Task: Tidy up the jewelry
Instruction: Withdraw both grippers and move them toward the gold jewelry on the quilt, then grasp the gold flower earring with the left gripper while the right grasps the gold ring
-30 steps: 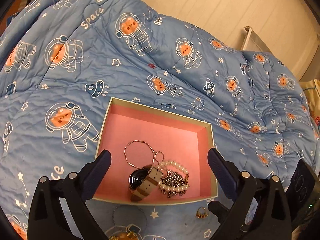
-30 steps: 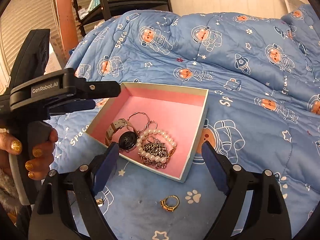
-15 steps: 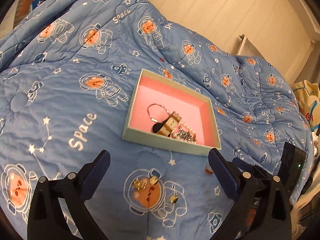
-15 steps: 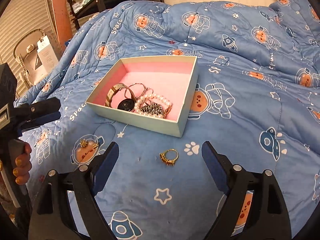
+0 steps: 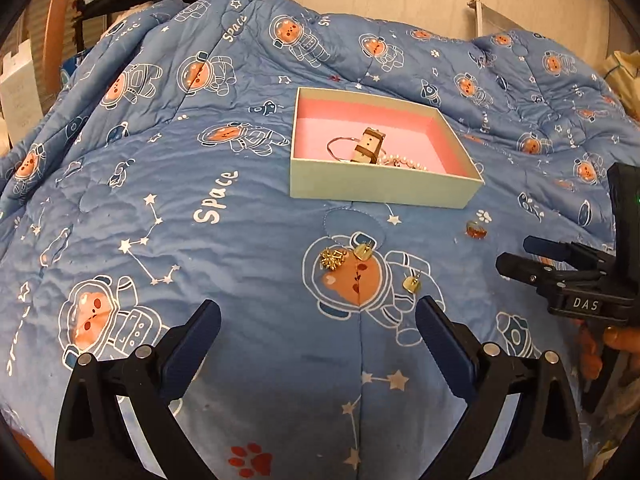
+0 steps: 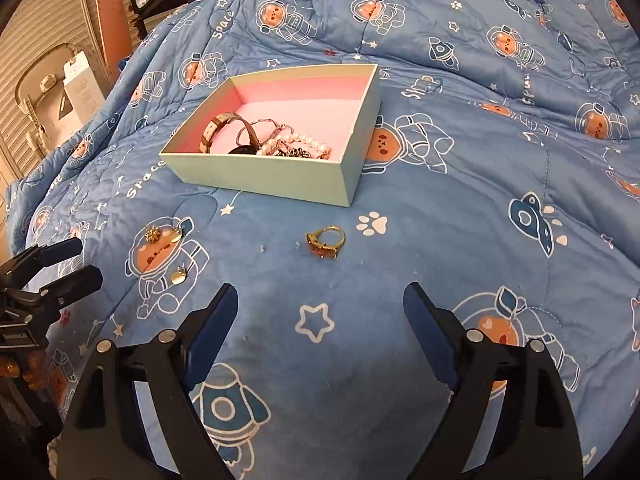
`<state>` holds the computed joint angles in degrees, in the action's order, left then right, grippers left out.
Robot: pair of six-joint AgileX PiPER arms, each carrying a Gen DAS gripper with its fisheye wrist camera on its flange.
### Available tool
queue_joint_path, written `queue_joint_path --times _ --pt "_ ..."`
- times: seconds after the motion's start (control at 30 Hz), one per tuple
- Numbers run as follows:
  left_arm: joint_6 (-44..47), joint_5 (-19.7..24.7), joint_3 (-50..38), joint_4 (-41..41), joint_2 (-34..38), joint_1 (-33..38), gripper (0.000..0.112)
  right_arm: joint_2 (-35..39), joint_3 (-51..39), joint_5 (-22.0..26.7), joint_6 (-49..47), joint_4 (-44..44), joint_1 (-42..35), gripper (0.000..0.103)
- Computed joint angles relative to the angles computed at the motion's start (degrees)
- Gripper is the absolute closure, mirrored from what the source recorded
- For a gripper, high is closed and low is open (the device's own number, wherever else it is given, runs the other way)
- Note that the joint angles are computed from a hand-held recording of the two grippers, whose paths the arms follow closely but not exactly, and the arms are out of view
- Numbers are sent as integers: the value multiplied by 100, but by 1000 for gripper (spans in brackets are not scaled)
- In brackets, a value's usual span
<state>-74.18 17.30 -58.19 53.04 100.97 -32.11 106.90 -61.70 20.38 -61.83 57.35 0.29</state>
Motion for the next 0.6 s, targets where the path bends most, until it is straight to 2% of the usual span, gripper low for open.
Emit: queue_joint_path --times 0.07,0.13,0.27,0.33,0.43,0.6 --pt "125 80 -73 -110 83 -10 18 1 39 -87 4 -52 27 19" --pt "533 88 -188 -474 160 10 24 15 28 -128 9 -99 47 19" --pt "771 216 -436 -499 343 -56 28 146 -135 -133 258 -402 83 19" --pt "1104 293 -584 -746 454 -59 39 243 -269 -87 466 -617 95 26" --pt "1450 339 -745 -1049 606 -9 46 369 -450 -87 822 -1018 166 34" --pt "1790 276 -860 -1535 761 172 56 571 -737 -56 1442 -1570 257 40"
